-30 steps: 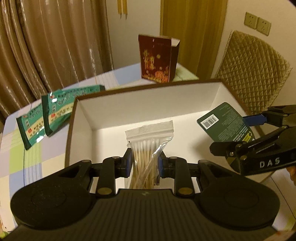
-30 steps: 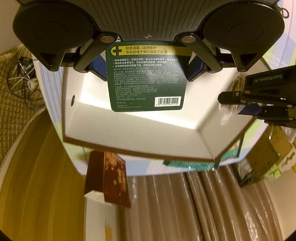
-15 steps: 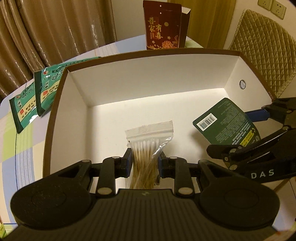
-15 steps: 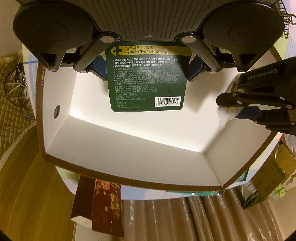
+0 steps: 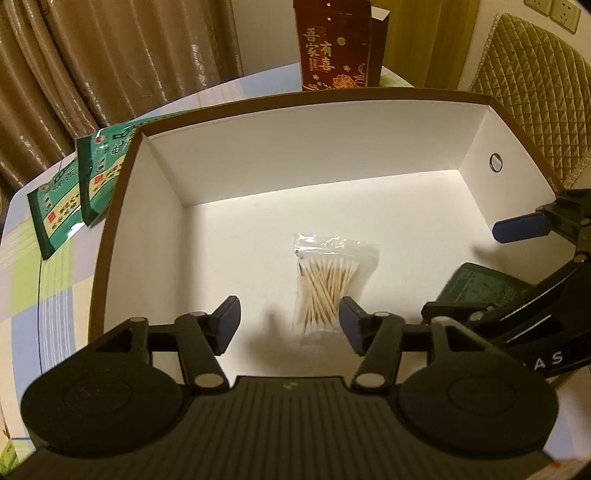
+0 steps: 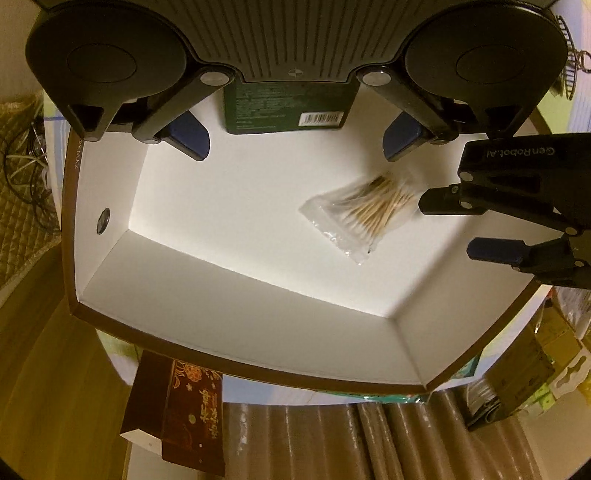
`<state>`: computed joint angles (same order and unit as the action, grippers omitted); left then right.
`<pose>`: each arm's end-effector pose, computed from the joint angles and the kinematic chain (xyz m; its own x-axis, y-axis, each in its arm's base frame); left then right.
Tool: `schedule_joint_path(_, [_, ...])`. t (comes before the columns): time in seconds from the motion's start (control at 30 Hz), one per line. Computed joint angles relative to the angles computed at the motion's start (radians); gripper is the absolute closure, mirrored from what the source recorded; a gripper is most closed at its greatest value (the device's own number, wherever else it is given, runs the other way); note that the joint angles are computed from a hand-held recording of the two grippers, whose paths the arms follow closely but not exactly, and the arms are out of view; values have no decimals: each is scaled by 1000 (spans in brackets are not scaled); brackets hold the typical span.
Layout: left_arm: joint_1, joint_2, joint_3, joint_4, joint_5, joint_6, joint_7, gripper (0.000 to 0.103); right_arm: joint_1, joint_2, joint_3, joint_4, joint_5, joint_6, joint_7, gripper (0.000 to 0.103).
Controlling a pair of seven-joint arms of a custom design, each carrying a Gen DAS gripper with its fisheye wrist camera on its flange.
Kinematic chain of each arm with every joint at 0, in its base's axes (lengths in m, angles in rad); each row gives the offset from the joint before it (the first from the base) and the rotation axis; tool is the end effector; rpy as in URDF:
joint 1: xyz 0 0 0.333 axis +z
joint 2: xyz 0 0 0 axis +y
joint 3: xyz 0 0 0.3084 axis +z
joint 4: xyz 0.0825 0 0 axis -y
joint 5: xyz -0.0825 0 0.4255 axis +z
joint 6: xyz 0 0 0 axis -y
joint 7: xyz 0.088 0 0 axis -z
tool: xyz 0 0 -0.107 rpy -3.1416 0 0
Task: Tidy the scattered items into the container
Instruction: 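Carry both items over the box and release them inside, then withdraw both tools from the box back toward the scattered items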
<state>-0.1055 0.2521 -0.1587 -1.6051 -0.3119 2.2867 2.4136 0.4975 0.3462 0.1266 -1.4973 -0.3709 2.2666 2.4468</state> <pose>0.6888 -0.1827 0.5127 -0.7952 -0.6030 -0.0632 -0.4973 0.7083 -0.5010 0.6120 0.4136 0.5015 -0.0666 -0.9933 -0.0944 -0.8705 0.1041 -0.4810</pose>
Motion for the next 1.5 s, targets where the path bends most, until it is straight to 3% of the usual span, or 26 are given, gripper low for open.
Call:
schedule_joint_path(0.27, [7, -38, 6, -34, 1, 3, -19, 36, 10, -40, 2, -40, -25, 26, -9, 2])
schedule_joint_path(0.57, [30, -131, 11, -113, -55, 24, -26, 35, 17, -151, 5, -163, -116, 99, 58, 2])
schedule_joint_path(1.03, [69, -373, 53, -312, -224, 22, 67, 35, 17, -361, 50, -376, -312, 203, 314, 2])
schedule_joint_path(1.23, [95, -436, 85, -363, -259, 3, 115, 35, 27, -405, 88, -415, -356, 160, 460, 2])
schedule_joint_path(1.5, [142, -458, 130, -372, -287, -66, 217, 35, 80, -368, 126, -354, -400, 33, 600, 2])
